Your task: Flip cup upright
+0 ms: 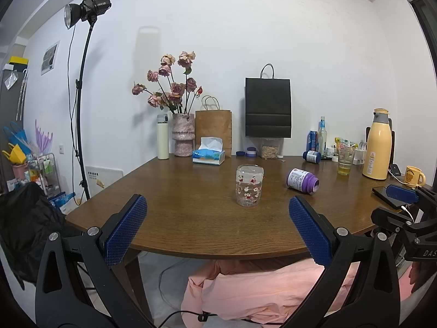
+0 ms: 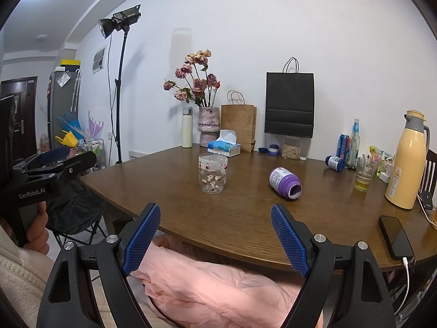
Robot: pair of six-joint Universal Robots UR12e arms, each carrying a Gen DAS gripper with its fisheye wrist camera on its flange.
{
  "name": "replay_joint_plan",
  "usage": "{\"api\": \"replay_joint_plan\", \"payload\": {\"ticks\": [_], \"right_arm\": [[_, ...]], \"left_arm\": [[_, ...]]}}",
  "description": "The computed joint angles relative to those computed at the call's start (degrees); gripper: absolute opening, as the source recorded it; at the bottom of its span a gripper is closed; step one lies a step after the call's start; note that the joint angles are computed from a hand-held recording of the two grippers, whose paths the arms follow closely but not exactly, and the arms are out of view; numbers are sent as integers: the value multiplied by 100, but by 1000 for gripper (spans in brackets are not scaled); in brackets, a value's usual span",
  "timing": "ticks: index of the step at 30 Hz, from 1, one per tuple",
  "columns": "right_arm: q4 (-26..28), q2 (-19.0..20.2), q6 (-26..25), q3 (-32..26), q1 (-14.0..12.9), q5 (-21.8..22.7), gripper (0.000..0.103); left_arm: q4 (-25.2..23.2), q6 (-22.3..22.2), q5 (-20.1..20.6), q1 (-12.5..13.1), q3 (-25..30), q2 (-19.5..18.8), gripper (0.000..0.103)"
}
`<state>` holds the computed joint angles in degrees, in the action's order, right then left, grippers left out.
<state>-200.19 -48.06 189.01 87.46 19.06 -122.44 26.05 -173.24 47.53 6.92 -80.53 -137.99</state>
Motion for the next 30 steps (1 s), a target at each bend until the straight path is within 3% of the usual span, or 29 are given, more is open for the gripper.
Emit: {"api": "replay_joint_plan", "payload": {"ticks": [7,13,15,17,18,22,25,27,30], "right_arm": [[3,-46,19,51,-10,35,87],[7,-74,118,106,-55,90,87],[-8,-59,100,93,-113,217,87],[381,-36,158,-12,-227,383,87],[663,-12,248,-88,-320,472,87],[377,72,548,-158,-638,1013,87],[1355,-70,656,-287,-938,1623,87],[1677,-43,511,-435,-1028,1508,87],[2611,59,436,-829,-1192,1134,87]], "left_arm": [[-24,17,-13,2,0,8,103],[-387,220,-62,-33,63,18,103],[-285,38,67,-84,240,-90,103],[-519,-18,156,-165,440,-166,103],[-885,16,146,-235,635,-208,103],[-1322,116,97,-441,1018,-333,103],[-1464,554,-79,-599,1169,-422,103],[-2078,1018,-199,-719,1324,-464,103],[-3169,1410,-334,-851,1689,-566,103]]}}
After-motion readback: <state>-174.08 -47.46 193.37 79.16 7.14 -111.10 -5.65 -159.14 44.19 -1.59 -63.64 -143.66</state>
